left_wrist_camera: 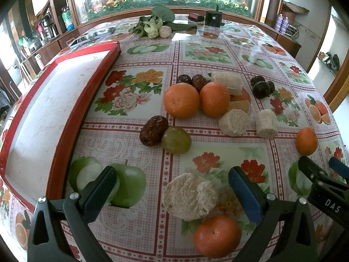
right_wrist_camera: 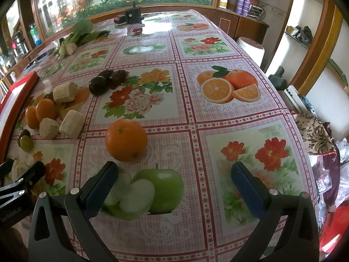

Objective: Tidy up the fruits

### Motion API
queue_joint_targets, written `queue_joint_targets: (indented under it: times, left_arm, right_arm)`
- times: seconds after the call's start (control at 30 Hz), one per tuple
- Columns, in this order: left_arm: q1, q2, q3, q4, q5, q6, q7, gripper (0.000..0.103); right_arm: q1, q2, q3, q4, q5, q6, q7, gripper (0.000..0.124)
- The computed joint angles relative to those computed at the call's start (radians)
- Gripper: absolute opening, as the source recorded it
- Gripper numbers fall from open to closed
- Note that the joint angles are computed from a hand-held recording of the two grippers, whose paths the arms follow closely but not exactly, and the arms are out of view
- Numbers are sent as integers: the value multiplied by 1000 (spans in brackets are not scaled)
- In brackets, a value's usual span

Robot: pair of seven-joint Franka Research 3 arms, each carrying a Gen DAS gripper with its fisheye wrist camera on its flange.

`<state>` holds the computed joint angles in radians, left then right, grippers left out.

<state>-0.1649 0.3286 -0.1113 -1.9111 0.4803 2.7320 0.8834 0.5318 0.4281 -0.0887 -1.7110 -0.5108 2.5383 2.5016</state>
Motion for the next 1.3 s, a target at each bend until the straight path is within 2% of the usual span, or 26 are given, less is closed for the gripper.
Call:
queue_joint_targets:
  times: [1.3]
  left_arm:
    - [0, 0, 0, 0, -1, -1, 2, 103]
  right_arm:
    - [6, 14, -8, 15, 12, 9, -12, 103]
